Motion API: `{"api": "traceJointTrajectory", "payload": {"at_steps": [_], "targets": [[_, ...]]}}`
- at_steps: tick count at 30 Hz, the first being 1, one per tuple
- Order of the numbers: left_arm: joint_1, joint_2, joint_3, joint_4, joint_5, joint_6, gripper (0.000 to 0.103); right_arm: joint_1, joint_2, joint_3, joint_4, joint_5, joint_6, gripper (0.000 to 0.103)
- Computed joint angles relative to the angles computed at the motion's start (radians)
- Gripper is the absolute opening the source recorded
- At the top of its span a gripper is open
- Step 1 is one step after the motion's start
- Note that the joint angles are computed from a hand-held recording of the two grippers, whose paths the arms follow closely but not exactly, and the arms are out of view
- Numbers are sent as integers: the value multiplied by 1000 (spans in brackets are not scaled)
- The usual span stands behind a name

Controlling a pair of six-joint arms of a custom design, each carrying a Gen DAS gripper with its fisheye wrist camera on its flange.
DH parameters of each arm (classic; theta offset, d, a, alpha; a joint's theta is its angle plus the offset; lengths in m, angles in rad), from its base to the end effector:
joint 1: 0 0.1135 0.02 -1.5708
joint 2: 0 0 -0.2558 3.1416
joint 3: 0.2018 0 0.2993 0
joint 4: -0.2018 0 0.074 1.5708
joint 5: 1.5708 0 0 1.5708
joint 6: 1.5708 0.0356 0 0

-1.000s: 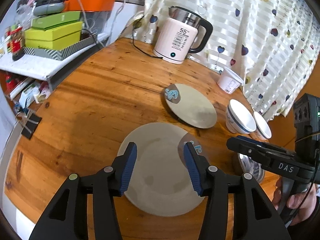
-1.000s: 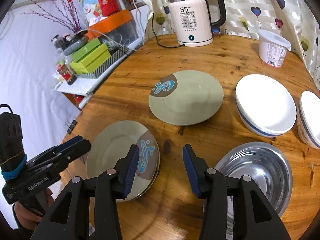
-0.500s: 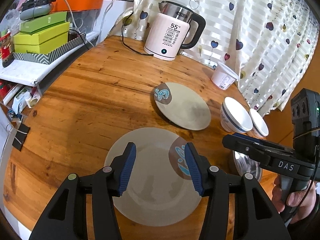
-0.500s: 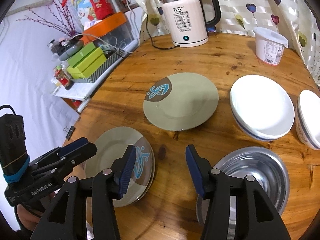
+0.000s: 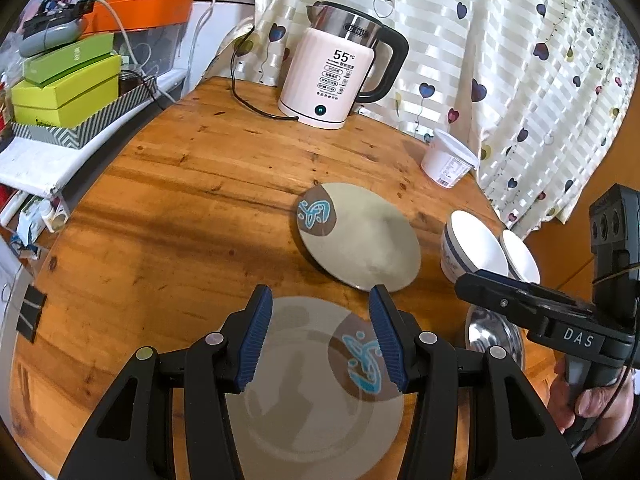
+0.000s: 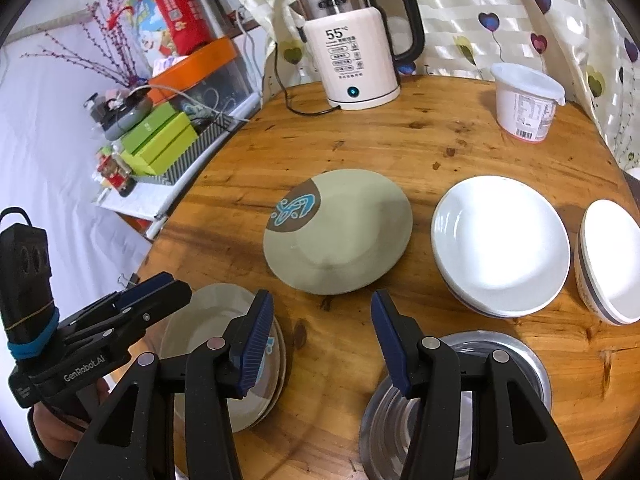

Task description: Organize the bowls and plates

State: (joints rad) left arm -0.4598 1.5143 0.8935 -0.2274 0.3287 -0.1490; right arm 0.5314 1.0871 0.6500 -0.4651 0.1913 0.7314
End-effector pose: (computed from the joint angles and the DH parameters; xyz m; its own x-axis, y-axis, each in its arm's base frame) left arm 0.3087 -0.1657 0.1663 -0.7555 0.2173 -0.6181 0.5048 0.7945 -0.3376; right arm 0.2273 0.1257 0.1847 -0.7679 0.3093 -0.5610 0.1572 0.9399 0.3030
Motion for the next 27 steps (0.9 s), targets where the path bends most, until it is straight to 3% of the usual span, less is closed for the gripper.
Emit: {"api": "traceJointTrajectory", "payload": {"at_steps": [15,27], "targets": [[2,210,205,-67,30,51,52,-110,111,33,40,-83,21,47],[6,409,439,-181,79,91,52,-180,187,61,46,-134,52,47]]}}
